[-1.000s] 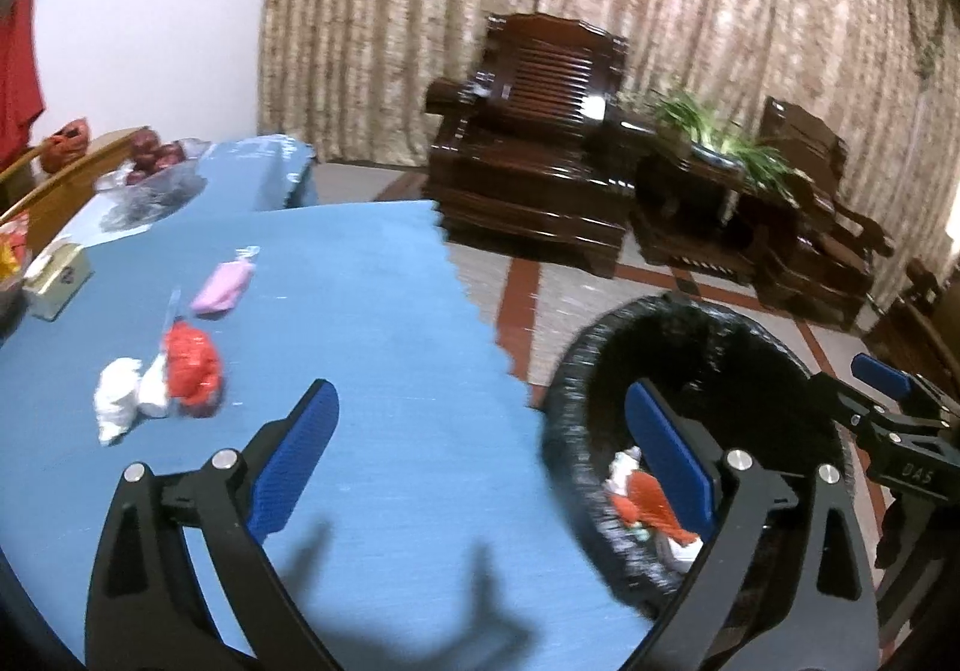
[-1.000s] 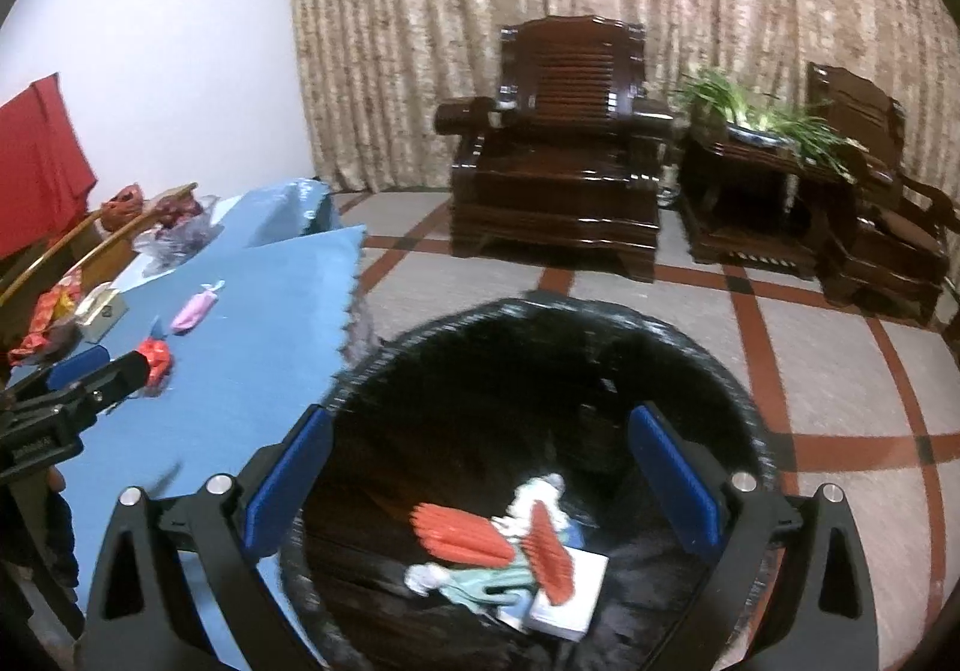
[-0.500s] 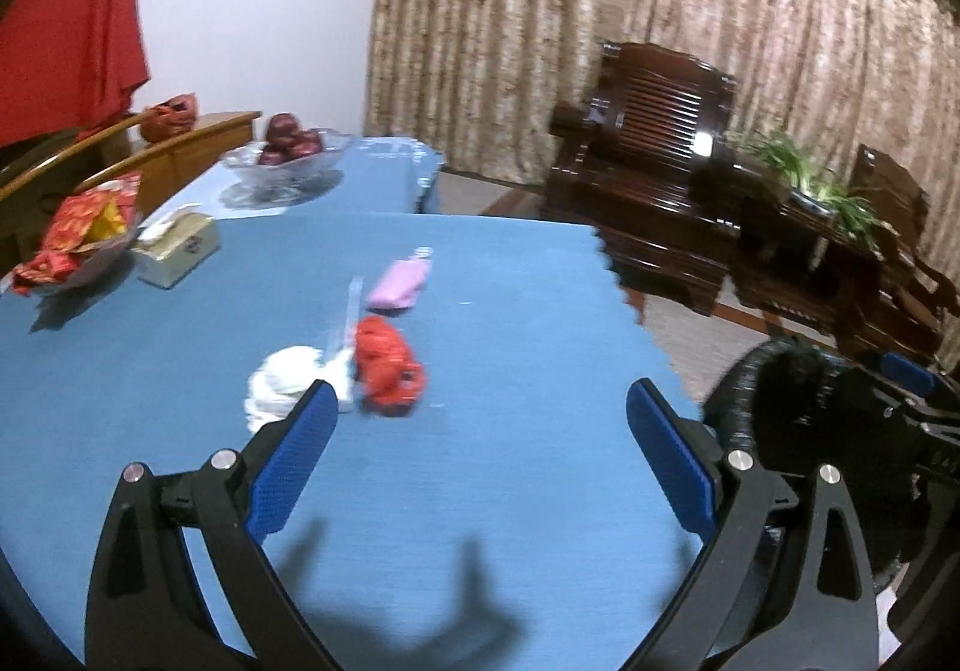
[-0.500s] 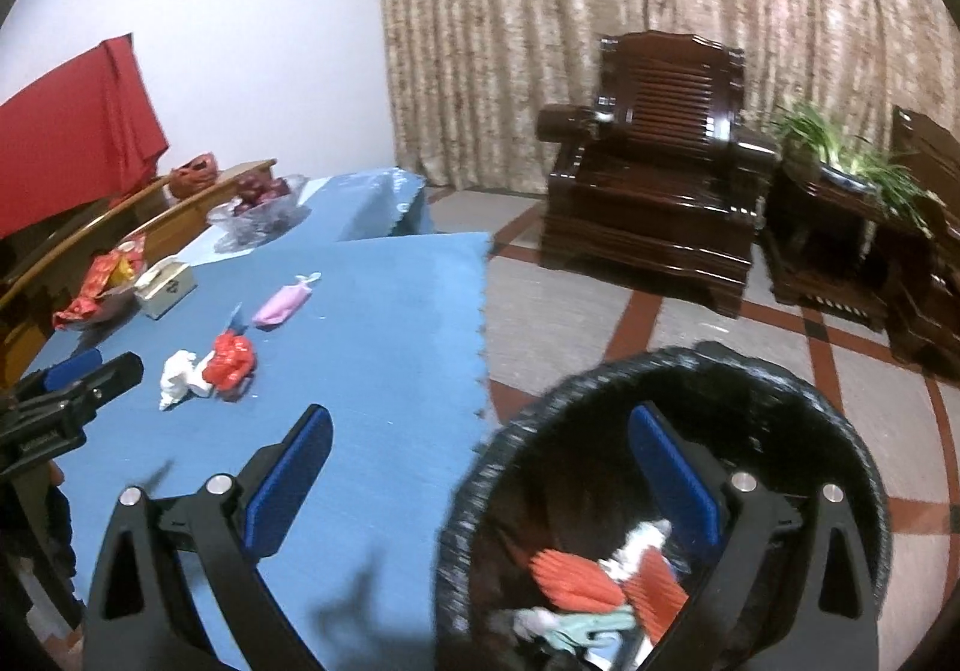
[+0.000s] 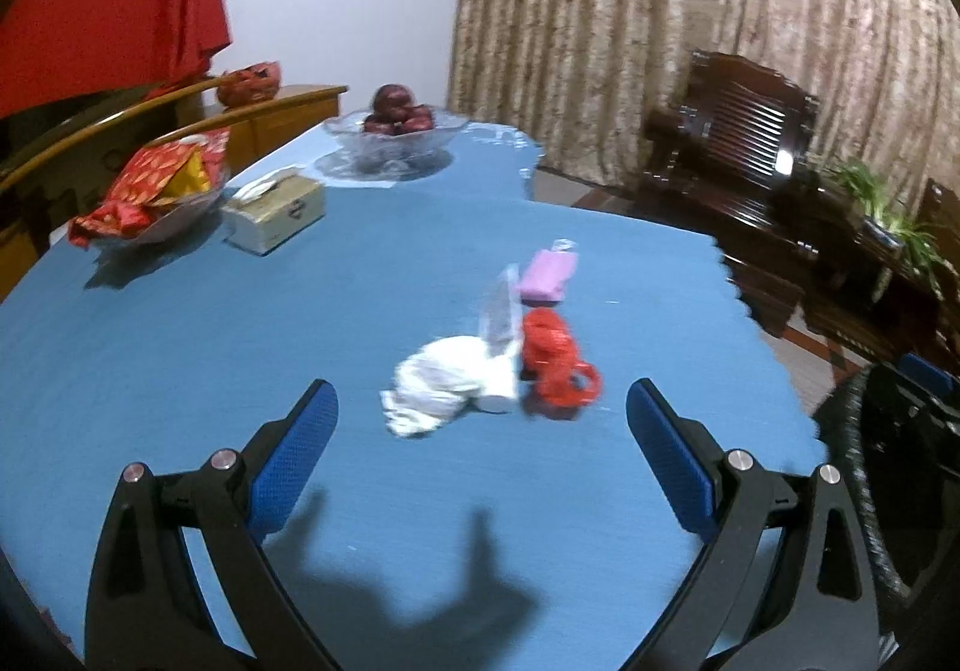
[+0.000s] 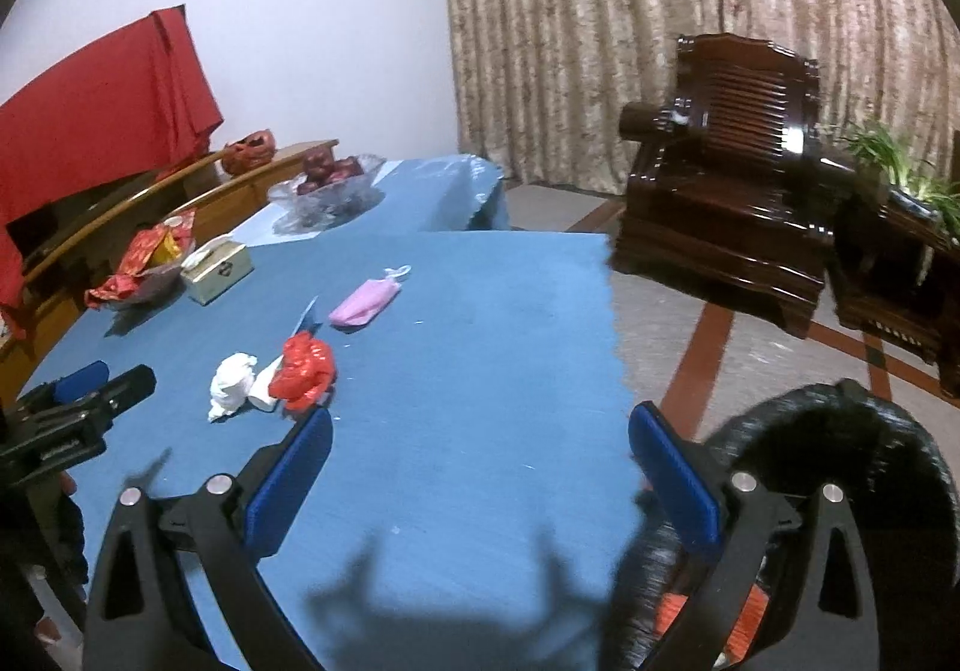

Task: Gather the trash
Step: 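Move both tools back to the remaining trash on the table, then grasp the white tissue with the left gripper while the right grasps the red bag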

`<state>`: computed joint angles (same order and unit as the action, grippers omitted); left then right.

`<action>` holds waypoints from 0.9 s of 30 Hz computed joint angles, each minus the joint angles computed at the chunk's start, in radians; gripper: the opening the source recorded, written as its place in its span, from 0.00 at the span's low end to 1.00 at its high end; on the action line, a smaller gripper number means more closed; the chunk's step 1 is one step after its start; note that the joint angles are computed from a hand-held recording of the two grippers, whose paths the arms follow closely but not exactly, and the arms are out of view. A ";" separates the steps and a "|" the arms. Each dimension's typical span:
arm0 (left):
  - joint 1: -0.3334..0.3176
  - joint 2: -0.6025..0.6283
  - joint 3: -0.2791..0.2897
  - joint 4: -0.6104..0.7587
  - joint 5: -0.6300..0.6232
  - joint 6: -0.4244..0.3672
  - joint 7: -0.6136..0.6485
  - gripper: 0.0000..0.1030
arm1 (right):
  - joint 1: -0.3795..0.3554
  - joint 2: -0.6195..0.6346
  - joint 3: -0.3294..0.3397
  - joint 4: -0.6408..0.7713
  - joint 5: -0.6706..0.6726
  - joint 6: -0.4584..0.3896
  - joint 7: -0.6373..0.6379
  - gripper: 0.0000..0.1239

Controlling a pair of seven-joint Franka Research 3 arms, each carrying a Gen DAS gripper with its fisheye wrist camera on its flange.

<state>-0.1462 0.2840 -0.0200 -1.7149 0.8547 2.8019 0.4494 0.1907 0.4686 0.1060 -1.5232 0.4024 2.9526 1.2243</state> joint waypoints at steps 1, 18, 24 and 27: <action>0.004 0.009 0.005 0.007 -0.003 -0.007 -0.002 0.92 | 0.006 0.018 -0.002 0.025 -0.005 -0.010 0.005 0.79; 0.049 0.240 0.009 0.224 -0.196 -0.028 0.184 0.90 | 0.099 0.352 -0.054 0.503 -0.152 -0.201 0.140 0.79; 0.070 0.315 -0.017 0.304 -0.326 -0.036 0.320 0.78 | 0.110 0.453 -0.060 0.671 -0.185 -0.280 0.166 0.79; 0.108 0.340 -0.069 0.325 -0.422 -0.026 0.416 0.55 | 0.112 0.483 -0.059 0.718 -0.195 -0.305 0.171 0.79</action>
<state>-0.0378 0.6236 -0.0886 -1.3897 0.4331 2.7760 0.8653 0.3031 0.9515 0.0471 -0.8051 0.2076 2.6473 1.3952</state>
